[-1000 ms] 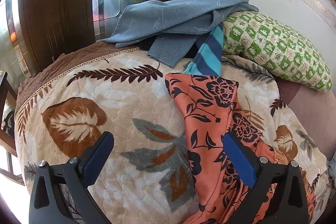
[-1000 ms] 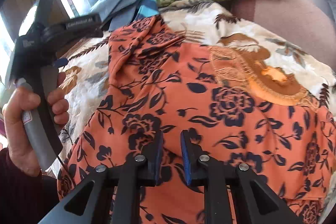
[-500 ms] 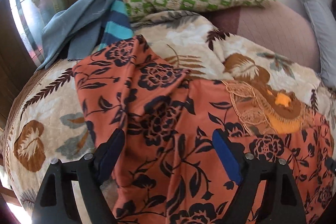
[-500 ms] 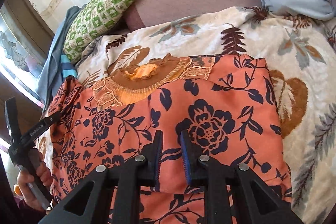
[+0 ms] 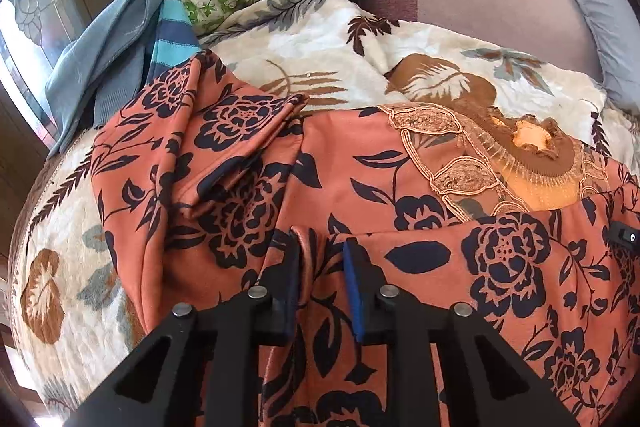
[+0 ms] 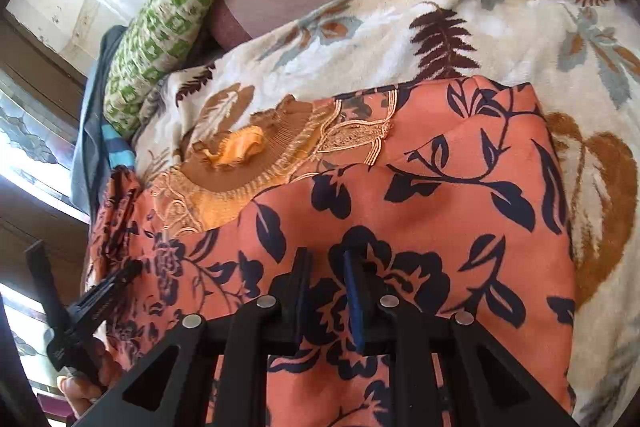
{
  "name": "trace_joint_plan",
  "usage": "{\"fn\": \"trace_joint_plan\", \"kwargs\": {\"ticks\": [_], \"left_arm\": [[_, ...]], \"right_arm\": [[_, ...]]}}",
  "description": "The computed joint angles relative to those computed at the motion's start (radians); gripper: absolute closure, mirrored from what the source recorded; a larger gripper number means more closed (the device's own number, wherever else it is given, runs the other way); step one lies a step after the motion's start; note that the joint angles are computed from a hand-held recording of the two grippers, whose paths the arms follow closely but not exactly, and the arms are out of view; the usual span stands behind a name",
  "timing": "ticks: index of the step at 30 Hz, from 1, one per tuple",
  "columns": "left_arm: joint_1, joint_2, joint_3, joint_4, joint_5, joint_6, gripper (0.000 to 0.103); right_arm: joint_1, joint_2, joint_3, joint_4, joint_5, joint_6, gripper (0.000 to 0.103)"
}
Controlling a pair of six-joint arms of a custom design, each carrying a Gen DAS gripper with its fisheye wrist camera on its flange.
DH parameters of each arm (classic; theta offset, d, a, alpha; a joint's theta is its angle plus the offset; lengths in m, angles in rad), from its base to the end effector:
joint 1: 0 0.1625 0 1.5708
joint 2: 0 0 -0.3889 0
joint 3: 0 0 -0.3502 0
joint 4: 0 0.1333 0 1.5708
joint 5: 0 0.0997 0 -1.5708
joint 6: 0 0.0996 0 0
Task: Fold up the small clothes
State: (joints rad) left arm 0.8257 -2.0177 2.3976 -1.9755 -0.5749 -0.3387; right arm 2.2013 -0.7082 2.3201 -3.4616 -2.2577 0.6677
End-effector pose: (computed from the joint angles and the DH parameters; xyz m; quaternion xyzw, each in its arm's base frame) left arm -0.0156 -0.3368 0.3317 0.1715 0.8616 -0.2557 0.4035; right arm 0.2913 -0.2802 0.0190 -0.0641 -0.9314 0.3058 0.1865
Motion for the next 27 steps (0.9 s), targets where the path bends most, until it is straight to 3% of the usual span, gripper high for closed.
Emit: {"fn": "trace_joint_plan", "kwargs": {"ticks": [4,6,8,10,13,17,19,21,22,24,25,26,27], "left_arm": [[0.019,0.021,0.008,-0.095,0.026,0.053,0.095],[0.038,0.033,-0.004,-0.110,0.014,0.051,0.095],[0.046,0.035,-0.013,-0.110,0.010,0.040,0.095],[0.032,0.018,-0.008,-0.104,0.023,0.034,0.095],[-0.018,-0.026,0.016,-0.109,0.073,0.034,0.095],[-0.085,-0.082,0.046,-0.120,0.145,0.036,0.097],[-0.075,-0.085,0.032,-0.154,0.105,0.051,0.097],[-0.063,-0.084,0.013,-0.158,0.103,0.040,0.097],[-0.058,-0.088,0.000,-0.154,0.110,0.028,0.097],[-0.049,-0.111,-0.035,-0.130,0.132,-0.002,0.097],[-0.047,-0.126,-0.053,-0.106,0.153,-0.024,0.095],[-0.046,-0.147,-0.072,-0.062,0.183,-0.064,0.091],[-0.047,-0.174,-0.088,-0.015,0.212,-0.107,0.069]], "right_arm": [[-0.017,0.033,-0.002,-0.115,-0.068,-0.080,0.083],[-0.019,0.012,0.015,-0.121,-0.077,-0.040,0.084],[0.021,-0.022,0.023,-0.075,-0.160,0.029,0.083],[0.064,-0.067,0.040,-0.047,-0.210,0.044,0.083],[0.101,-0.169,0.100,0.012,-0.179,0.117,0.083],[0.149,-0.234,0.146,0.111,-0.162,0.252,0.083],[0.142,-0.229,0.160,0.128,-0.115,0.289,0.083],[0.092,-0.234,0.158,0.264,-0.019,0.339,0.071],[0.078,-0.210,0.160,0.310,0.001,0.383,0.070],[0.145,-0.205,0.149,0.348,-0.058,0.448,0.070],[0.168,-0.220,0.138,0.405,-0.053,0.488,0.070],[0.192,-0.227,0.133,0.420,-0.042,0.508,0.070],[0.225,-0.220,0.130,0.393,-0.045,0.510,0.070]]}}
